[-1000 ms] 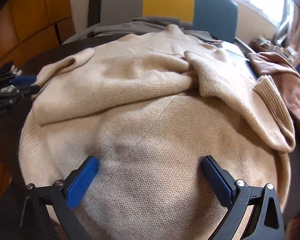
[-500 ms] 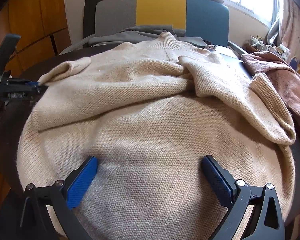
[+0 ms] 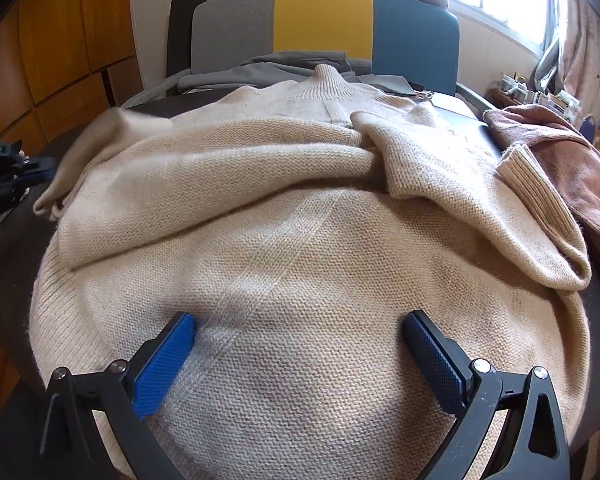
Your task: Fold clothes
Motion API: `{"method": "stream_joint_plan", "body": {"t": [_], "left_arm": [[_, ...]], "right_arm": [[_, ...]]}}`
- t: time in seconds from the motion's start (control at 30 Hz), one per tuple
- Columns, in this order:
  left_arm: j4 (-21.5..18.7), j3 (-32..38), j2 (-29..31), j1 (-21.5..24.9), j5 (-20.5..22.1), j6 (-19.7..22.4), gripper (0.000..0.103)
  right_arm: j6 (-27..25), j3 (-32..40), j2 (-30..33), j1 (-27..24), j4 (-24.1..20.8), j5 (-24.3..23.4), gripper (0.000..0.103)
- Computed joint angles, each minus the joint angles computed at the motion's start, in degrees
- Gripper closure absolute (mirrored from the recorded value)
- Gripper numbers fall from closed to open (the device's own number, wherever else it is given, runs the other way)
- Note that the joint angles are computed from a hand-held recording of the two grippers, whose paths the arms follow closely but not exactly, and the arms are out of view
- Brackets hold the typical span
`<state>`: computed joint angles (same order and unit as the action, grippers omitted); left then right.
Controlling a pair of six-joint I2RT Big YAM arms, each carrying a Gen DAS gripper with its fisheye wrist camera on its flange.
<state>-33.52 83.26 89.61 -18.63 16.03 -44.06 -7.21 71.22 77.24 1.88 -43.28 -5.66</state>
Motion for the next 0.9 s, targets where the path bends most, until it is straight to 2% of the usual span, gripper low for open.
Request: {"method": "stream_joint_plan", "body": {"t": [0.07,0.1,0.13,0.2,0.23,0.37,0.47,0.6,0.63,0.67,0.7,0.77,0.9], "left_arm": [[-5.6,3.6,0.4,-1.4,-3.5,8.8,0.084],[-9.5,6.5,1.3,-2.7,-6.0,14.5,0.08],[-13.3,9.7,2.5,-4.4,-9.3,20.6,0.079],[-17.8,15.0,5.0,-7.8,-14.5,30.7,0.078],[-19.7,17.7,6.5,-9.2,-15.4,35.0,0.077],[-26.0,28.7,14.2,-13.1,-19.1,44.9,0.076],[-31.6,38.1,21.0,-14.6,-19.9,48.8,0.076],[-39.7,50.0,29.1,-14.8,-21.1,49.9,0.076],[-41.9,52.7,30.9,-14.2,-19.8,48.8,0.085],[-41.6,52.6,31.0,-13.6,-18.6,46.5,0.093],[-40.2,51.3,30.3,-12.9,-17.7,43.7,0.096],[-34.0,45.5,26.7,-11.0,-15.2,37.1,0.097],[-15.7,26.8,14.2,-5.1,-10.8,19.0,0.098]], "right_arm": [[-0.1,0.3,0.2,-0.1,-0.2,0.0,0.0],[-0.2,0.4,0.3,-0.1,-0.3,-0.1,0.0],[-0.2,0.4,0.4,-0.1,-0.2,-0.1,0.0],[-0.1,0.4,0.4,0.1,0.0,0.2,0.0],[0.1,0.4,0.4,0.3,0.0,0.5,0.0],[0.4,0.1,0.3,0.6,0.3,0.9,0.0],[0.6,0.2,0.3,0.8,0.1,1.0,0.0],[0.4,0.1,0.3,0.8,0.2,0.7,0.0],[0.3,0.1,0.3,0.7,0.2,0.6,0.0],[0.2,0.1,0.3,0.7,0.3,0.5,0.0],[0.1,0.0,0.3,0.6,0.4,0.3,0.0],[-0.2,0.1,0.4,0.6,0.3,0.1,0.0],[-0.5,0.3,0.6,0.6,0.1,-0.1,0.0]]}}
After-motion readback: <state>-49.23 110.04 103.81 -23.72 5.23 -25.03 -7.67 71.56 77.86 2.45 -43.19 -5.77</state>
